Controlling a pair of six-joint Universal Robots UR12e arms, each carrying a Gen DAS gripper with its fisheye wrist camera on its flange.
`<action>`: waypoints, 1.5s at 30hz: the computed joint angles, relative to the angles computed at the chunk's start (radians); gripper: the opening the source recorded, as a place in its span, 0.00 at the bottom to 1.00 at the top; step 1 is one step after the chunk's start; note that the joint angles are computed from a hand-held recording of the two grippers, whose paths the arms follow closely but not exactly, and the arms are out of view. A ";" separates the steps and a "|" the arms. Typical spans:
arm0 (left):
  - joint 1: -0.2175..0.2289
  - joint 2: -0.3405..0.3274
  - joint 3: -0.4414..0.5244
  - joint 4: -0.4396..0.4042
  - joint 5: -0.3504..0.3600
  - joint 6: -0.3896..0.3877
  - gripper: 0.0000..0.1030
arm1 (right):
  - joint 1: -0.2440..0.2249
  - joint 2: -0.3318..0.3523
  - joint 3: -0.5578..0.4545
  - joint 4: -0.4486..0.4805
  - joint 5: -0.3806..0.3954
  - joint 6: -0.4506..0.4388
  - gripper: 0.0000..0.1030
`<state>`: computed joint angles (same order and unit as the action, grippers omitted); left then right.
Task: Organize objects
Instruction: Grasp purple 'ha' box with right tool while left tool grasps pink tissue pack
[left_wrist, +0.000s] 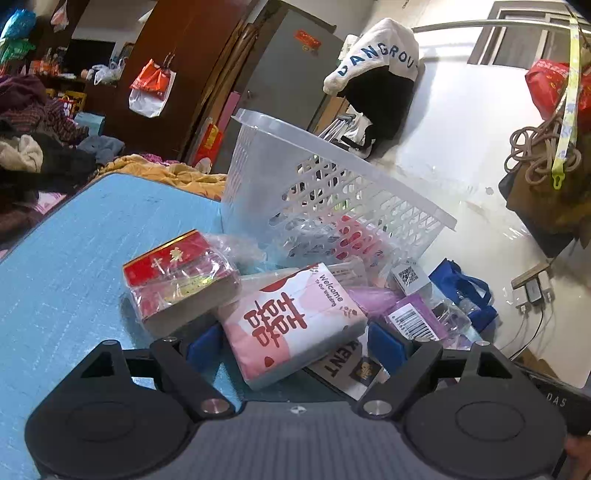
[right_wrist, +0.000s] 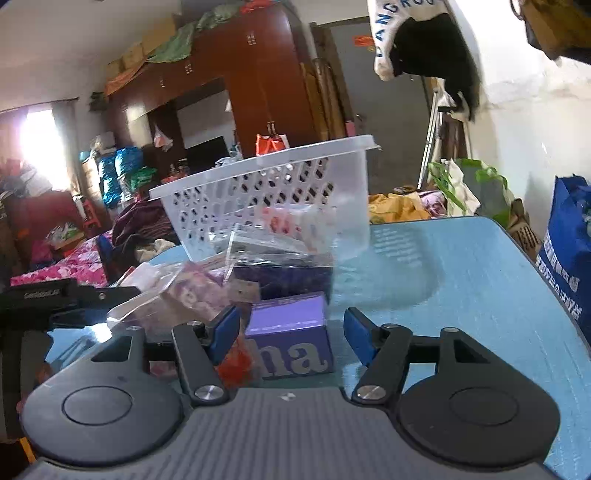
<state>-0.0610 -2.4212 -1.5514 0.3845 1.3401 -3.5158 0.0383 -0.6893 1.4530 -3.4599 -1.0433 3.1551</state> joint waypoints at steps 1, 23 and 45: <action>-0.001 0.000 0.000 0.001 0.004 0.006 0.86 | -0.004 0.002 -0.002 -0.004 0.012 0.024 0.61; -0.017 -0.011 -0.010 0.114 0.036 0.089 0.80 | -0.007 -0.020 0.033 -0.071 -0.035 -0.012 0.53; -0.008 -0.005 -0.041 0.259 0.035 0.110 0.80 | -0.037 -0.025 0.042 -0.144 -0.014 0.034 0.53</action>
